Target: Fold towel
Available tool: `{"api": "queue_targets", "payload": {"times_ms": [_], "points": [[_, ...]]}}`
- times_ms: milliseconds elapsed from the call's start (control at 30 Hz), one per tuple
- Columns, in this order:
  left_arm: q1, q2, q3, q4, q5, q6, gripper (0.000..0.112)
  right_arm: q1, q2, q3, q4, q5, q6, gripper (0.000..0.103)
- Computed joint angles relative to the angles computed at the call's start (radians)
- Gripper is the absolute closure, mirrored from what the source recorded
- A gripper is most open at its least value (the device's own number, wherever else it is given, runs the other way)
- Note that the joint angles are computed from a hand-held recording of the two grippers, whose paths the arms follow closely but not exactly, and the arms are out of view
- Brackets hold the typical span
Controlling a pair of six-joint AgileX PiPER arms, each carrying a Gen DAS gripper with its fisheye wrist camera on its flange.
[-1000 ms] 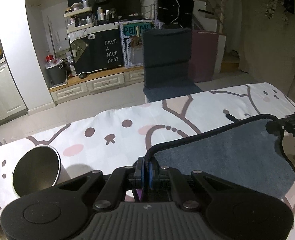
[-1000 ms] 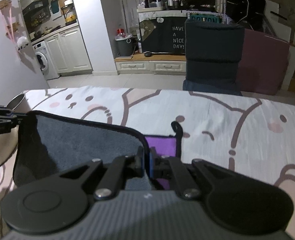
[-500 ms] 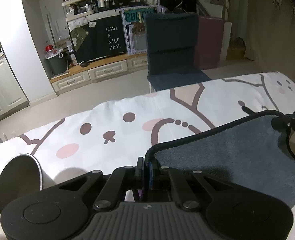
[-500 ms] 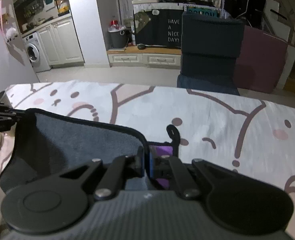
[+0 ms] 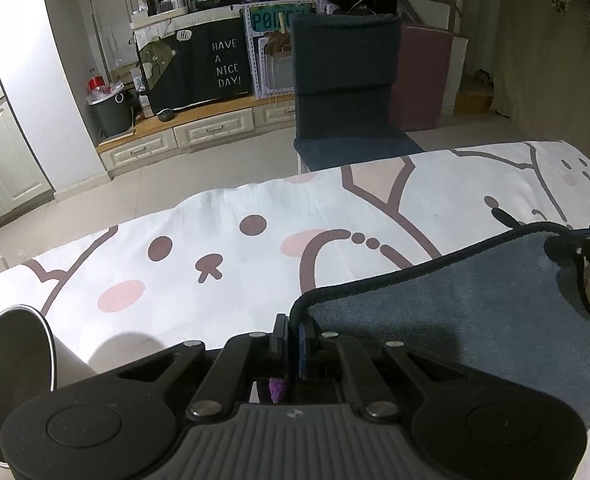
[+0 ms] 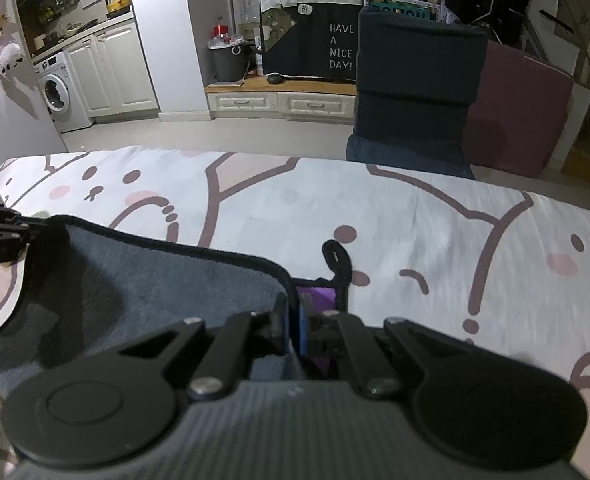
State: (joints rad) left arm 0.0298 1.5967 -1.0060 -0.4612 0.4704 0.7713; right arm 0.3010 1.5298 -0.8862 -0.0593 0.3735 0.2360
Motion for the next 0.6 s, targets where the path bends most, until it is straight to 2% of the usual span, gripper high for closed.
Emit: {"api": "queue_targets", "payload": {"times_ms": [67, 167, 200, 233, 267, 333, 433, 500, 567, 600], "points": [[0.007, 0.003, -0.007, -0.026, 0.013, 0.013, 0.106, 0.0, 0.0, 0.001, 0.003, -0.003, 0.001, 0.096], [0.011, -0.001, -0.006, -0.055, 0.023, 0.018, 0.097, -0.003, 0.001, 0.003, 0.01, -0.009, -0.005, 0.091], [0.006, -0.004, -0.004, -0.047, 0.02, 0.006, 0.081, -0.005, -0.003, 0.006, 0.024, -0.012, -0.017, 0.086], [0.004, -0.01, 0.002, -0.049, 0.018, 0.01, 0.064, -0.007, -0.007, 0.007, 0.034, -0.014, -0.025, 0.07], [0.003, -0.017, 0.009, -0.059, 0.017, 0.026, 0.057, -0.006, -0.019, 0.018, 0.037, -0.025, -0.027, 0.055], [-0.004, -0.031, 0.019, -0.06, 0.021, 0.034, 0.035, -0.002, -0.037, 0.028, 0.043, -0.029, -0.042, 0.04], [-0.017, -0.063, 0.036, -0.045, 0.025, 0.004, 0.019, 0.005, -0.062, 0.033, 0.068, -0.01, -0.065, 0.026], [-0.026, -0.093, 0.054, -0.033, 0.018, -0.026, 0.014, 0.01, -0.081, 0.037, 0.077, 0.004, -0.06, 0.019], [-0.021, -0.119, 0.061, -0.041, 0.038, -0.027, 0.013, 0.012, -0.105, 0.043, 0.119, 0.017, -0.088, 0.009], [-0.019, -0.133, 0.065, -0.041, 0.046, -0.031, 0.011, 0.017, -0.116, 0.05, 0.121, 0.017, -0.084, 0.007]]}}
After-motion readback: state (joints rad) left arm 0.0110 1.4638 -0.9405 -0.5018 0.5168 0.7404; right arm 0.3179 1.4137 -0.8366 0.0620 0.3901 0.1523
